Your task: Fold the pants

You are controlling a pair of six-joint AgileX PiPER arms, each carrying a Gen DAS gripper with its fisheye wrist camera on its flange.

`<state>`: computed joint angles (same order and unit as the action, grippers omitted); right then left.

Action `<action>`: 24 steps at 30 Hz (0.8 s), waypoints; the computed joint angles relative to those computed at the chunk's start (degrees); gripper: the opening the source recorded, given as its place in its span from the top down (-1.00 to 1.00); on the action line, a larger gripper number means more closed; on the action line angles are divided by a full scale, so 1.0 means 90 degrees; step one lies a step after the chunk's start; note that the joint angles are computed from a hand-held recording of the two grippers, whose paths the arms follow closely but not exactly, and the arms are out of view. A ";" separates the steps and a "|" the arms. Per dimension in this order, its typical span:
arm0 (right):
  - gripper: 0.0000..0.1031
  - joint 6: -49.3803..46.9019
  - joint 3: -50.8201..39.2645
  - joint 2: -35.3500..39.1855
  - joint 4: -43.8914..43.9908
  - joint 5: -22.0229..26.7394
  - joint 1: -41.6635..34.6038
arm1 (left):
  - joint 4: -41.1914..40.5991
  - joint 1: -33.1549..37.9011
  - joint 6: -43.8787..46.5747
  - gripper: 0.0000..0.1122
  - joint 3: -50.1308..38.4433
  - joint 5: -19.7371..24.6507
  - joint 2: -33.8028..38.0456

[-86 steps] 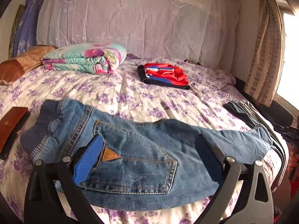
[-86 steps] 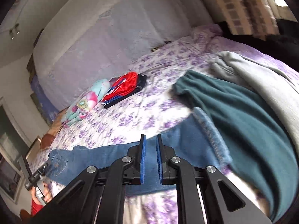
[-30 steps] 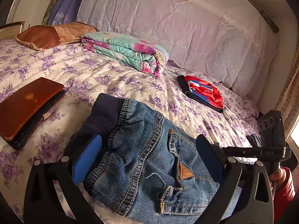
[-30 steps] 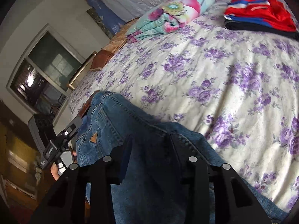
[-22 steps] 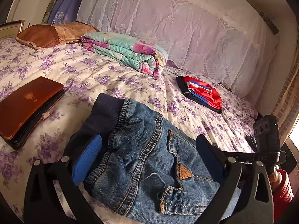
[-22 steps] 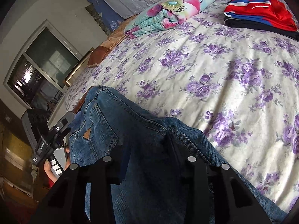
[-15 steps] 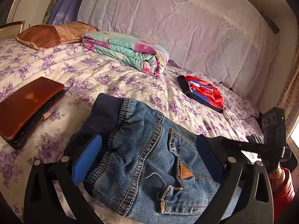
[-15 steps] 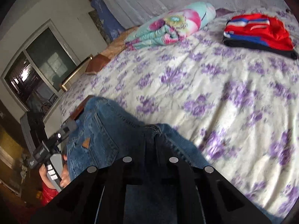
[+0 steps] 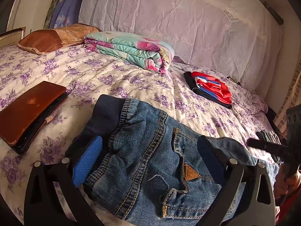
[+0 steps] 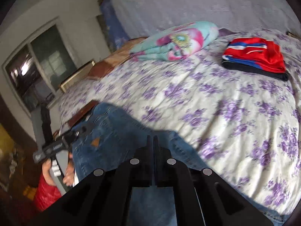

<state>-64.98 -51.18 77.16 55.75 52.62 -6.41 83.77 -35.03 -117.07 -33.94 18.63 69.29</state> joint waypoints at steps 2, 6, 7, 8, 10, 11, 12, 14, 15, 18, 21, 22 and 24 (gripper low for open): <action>1.00 0.0370 -0.0225 0.0738 -0.0443 -0.0644 0.0466 | -0.0233 -0.0028 0.0270 -0.75 -0.0063 0.0059 0.0048; 1.00 0.0766 -0.0488 0.1244 0.0221 -0.0072 -0.0096 | -0.0968 -0.0322 0.1116 -0.75 -0.0315 0.0528 0.0238; 1.00 0.0487 -0.0165 0.0734 0.0376 -0.0353 -0.0122 | -0.1001 -0.0364 0.1148 -0.75 -0.0333 0.0608 0.0257; 0.90 0.0238 0.0069 0.0290 0.0529 -0.0443 -0.0164 | -0.1016 -0.0352 0.1149 -0.75 -0.0333 0.0602 0.0257; 0.89 0.0005 0.0205 -0.0039 0.0806 -0.0105 -0.0405 | -0.0906 -0.0309 0.0999 -0.75 -0.0271 0.0523 0.0199; 0.89 0.0074 0.0199 -0.0050 0.0763 -0.0182 -0.0369 | -0.0843 -0.0285 0.0924 -0.75 -0.0247 0.0487 0.0181; 0.89 0.0283 0.0154 0.0069 0.0513 -0.0512 -0.0135 | -0.0836 -0.0293 0.0901 -0.75 -0.0251 0.0496 0.0189; 0.97 0.0496 -0.0117 0.0914 0.0042 -0.0929 0.0087 | -0.0935 -0.0314 0.1044 -0.75 -0.0271 0.0550 0.0203; 1.00 0.0713 -0.0270 0.1281 0.0188 -0.0755 -0.0025 | -0.0948 -0.0339 0.1096 -0.75 -0.0279 0.0577 0.0209; 0.99 0.0609 -0.0053 0.0856 0.0865 -0.0369 -0.0695 | -0.1312 -0.0407 0.1482 -0.75 -0.0415 0.0749 0.0313; 0.52 -0.0013 0.0519 0.0011 0.1131 0.0043 -0.1210 | -0.1321 -0.0421 0.1487 -0.75 -0.0413 0.0767 0.0306; 0.26 -0.0075 0.0674 -0.0159 0.1024 0.0121 -0.1329 | -0.1255 -0.0402 0.1411 -0.75 -0.0395 0.0725 0.0292; -0.24 -0.0195 0.0967 -0.0214 0.0693 -0.0391 -0.1239 | -0.1158 -0.0420 0.1249 -0.75 -0.0352 0.0719 0.0215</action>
